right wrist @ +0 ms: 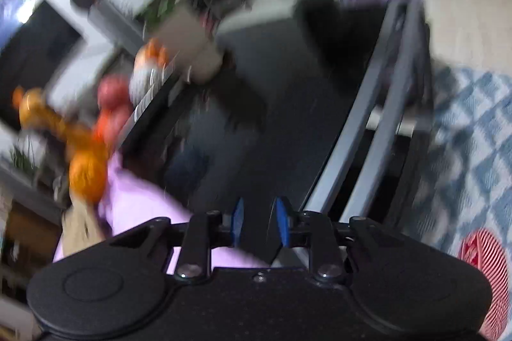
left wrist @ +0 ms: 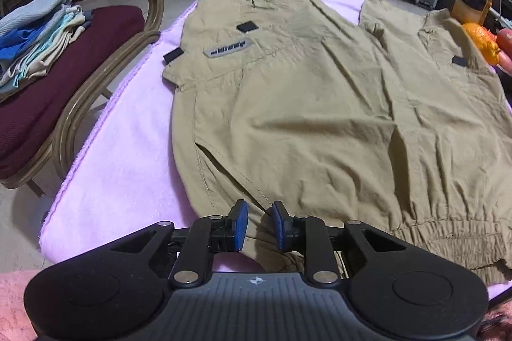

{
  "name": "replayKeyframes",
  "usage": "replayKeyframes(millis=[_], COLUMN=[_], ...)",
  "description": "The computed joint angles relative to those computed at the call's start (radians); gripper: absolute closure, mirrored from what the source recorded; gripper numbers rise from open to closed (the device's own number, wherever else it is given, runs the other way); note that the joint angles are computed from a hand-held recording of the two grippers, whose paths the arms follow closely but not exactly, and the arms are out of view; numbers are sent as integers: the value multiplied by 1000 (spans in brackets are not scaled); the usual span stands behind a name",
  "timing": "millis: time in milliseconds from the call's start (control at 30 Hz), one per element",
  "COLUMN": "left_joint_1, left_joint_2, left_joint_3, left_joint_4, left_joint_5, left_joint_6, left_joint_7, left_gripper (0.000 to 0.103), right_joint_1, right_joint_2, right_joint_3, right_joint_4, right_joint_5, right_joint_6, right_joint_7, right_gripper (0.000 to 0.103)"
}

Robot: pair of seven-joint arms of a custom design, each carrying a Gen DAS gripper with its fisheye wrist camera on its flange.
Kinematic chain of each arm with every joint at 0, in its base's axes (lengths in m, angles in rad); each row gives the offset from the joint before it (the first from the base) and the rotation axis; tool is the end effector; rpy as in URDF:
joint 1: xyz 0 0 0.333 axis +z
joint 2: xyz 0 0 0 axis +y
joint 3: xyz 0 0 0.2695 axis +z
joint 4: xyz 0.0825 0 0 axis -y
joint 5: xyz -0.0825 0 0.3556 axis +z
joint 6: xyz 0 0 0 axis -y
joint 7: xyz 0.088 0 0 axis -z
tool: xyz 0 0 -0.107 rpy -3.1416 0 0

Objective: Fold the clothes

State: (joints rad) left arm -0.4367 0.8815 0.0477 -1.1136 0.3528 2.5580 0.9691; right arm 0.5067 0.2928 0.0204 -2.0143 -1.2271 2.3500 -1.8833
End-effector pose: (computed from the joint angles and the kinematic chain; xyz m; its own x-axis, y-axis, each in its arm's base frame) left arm 0.6867 -0.3006 0.3254 -0.0493 -0.9986 -0.0183 -0.8055 0.0506 -0.5904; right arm 0.5034 0.2771 0.2934 -0.7632 -0.3039 -0.5702 0.0268 0.8669 -0.4978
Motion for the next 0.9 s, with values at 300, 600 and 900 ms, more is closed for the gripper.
replayKeyframes(millis=[300,600,900], left_joint_1=[34,87,26], left_joint_2=[-195,-142,-164], left_joint_3=[-4,-96,-4], left_joint_4=[-303,-263,-240], left_joint_5=[-30,-186,-27], left_joint_6=[178,180,37], left_joint_7=[-64,173,-34], left_gripper=[80,85,86], right_joint_1=[-65,-204,-119], right_joint_2=[175,604,400], right_joint_3=[-11,305,123], right_joint_4=[260,754,484], right_joint_5=[-124,365,488], right_joint_6=[476,537,543], right_joint_7=[-261,-1273,-1022], right_gripper=[61,77,96])
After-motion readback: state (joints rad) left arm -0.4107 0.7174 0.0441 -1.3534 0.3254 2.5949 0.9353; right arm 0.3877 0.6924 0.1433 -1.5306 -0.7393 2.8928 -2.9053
